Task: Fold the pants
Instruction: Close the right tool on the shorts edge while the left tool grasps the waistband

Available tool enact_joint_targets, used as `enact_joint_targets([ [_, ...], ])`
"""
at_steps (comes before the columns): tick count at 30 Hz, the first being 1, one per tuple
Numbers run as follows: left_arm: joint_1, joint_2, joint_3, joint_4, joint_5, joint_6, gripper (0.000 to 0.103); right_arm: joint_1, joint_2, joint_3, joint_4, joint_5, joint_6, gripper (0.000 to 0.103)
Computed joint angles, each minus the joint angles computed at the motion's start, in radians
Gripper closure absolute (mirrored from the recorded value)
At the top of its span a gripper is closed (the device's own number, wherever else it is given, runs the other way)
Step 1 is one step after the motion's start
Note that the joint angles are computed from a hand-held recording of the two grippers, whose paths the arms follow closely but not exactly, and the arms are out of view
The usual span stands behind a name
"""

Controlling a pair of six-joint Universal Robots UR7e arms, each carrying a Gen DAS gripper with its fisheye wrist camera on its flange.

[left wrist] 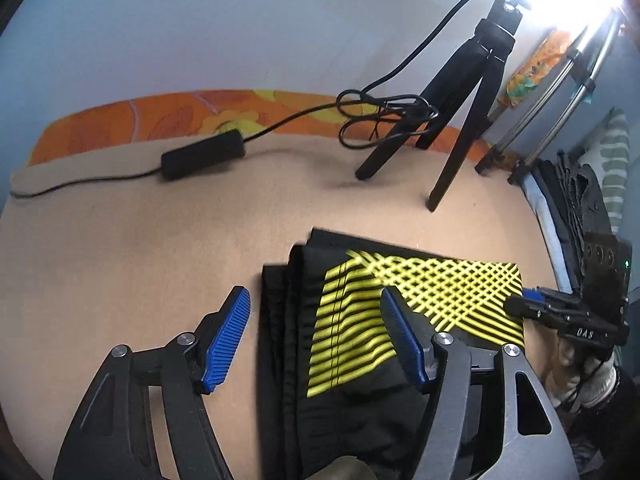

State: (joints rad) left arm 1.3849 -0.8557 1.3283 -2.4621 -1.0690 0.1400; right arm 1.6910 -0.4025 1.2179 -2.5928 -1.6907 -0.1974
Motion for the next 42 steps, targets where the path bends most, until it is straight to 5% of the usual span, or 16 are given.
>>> enact_joint_targets([
  [4,0.005,0.061,-0.071,0.044,0.009,0.023,0.035,-0.008,-0.001,-0.001,0.036,0.034,-0.005,0.085],
  [11,-0.013,0.100,-0.037,-0.065,0.109,0.191,0.033,0.025,-0.002,0.032,-0.019,-0.053,-0.138,0.086],
  [17,-0.015,0.112,-0.018,-0.149,0.099,0.258,0.030,0.031,0.005,0.032,-0.034,-0.055,-0.174,0.086],
  [19,-0.012,0.110,-0.008,-0.172,0.075,0.281,0.039,0.030,0.007,0.031,-0.037,-0.050,-0.179,0.086],
  [21,-0.013,0.102,0.012,-0.190,0.036,0.327,0.068,0.029,0.007,0.032,-0.040,-0.044,-0.184,0.086],
  [23,-0.023,0.114,0.008,-0.196,0.038,0.358,0.077,0.026,0.001,0.042,-0.044,-0.041,-0.188,0.086],
  [27,-0.020,0.113,0.008,-0.200,0.027,0.352,0.080,0.026,0.000,0.042,-0.042,-0.037,-0.189,0.083],
  [29,-0.024,0.113,0.021,-0.225,0.034,0.363,0.083,0.021,0.000,0.037,-0.029,-0.011,-0.182,0.071],
  [31,-0.031,0.114,0.040,-0.260,0.052,0.376,0.084,0.019,0.003,0.034,-0.032,0.001,-0.178,0.069],
  [32,-0.037,0.115,0.049,-0.279,0.062,0.390,0.085,0.021,0.006,0.033,-0.036,0.000,-0.178,0.071],
  [34,-0.048,0.119,0.069,-0.320,0.078,0.410,0.086,0.023,0.011,0.028,-0.029,0.000,-0.180,0.093],
  [42,-0.058,0.048,0.170,-0.483,-0.016,0.368,0.087,0.051,-0.029,0.096,-0.158,-0.024,-0.234,0.096],
])
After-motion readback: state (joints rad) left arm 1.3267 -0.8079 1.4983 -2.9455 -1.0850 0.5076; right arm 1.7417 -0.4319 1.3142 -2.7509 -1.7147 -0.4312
